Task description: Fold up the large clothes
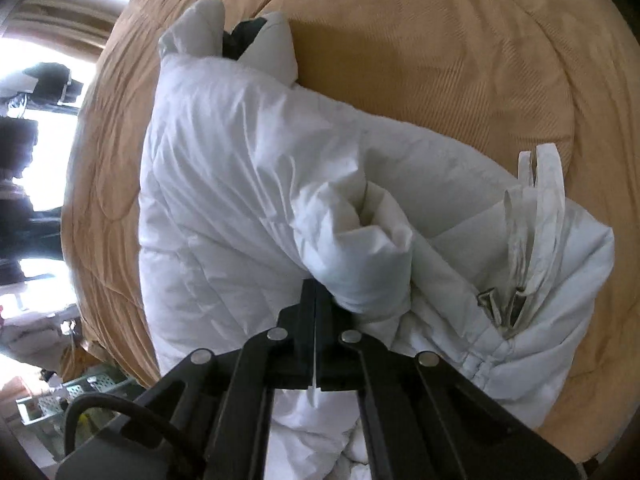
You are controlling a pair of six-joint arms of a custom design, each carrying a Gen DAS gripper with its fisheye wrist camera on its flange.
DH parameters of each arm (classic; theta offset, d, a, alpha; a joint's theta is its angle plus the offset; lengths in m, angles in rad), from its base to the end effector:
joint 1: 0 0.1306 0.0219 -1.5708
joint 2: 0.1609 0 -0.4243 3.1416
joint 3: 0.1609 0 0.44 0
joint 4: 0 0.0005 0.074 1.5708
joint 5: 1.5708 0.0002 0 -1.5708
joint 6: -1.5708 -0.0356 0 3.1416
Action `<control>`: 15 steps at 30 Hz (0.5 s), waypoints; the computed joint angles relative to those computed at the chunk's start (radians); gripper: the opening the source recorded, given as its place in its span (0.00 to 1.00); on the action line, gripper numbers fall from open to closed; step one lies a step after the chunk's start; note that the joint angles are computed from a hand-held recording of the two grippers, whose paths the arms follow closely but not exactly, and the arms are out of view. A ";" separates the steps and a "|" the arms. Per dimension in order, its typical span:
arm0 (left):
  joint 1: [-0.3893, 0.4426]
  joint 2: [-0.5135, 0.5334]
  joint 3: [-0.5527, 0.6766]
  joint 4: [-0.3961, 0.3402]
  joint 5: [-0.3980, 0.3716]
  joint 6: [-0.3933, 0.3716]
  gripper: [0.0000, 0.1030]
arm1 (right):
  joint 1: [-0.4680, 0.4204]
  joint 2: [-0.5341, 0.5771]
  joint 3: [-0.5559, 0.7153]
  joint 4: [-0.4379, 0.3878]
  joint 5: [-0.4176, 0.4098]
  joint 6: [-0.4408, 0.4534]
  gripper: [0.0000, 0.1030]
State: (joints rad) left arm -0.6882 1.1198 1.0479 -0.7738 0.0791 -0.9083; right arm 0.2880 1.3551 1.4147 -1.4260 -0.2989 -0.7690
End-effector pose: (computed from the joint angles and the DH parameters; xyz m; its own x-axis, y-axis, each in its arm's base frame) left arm 0.3160 -0.2642 0.4235 0.1756 0.8732 -0.4546 0.8701 0.0783 0.4865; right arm 0.4378 0.1401 0.4747 -0.9033 0.4256 0.0547 0.4167 0.8397 0.3483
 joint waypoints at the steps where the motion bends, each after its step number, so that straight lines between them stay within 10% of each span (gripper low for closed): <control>1: 0.027 -0.020 -0.003 -0.006 0.015 -0.026 0.74 | 0.001 0.007 0.010 -0.004 0.002 -0.002 0.00; 6: 0.203 0.009 0.104 -0.141 0.148 -0.051 0.89 | 0.008 -0.010 -0.037 0.038 0.025 -0.034 0.00; 15: 0.404 0.467 0.740 -0.853 0.622 0.052 0.82 | 0.053 -0.083 -0.088 0.080 0.140 -0.117 0.00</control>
State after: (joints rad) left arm -0.2845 1.5865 1.7876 -1.6267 0.7007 -0.8564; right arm 0.3412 1.2720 1.3263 -1.3465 -0.1589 -0.8858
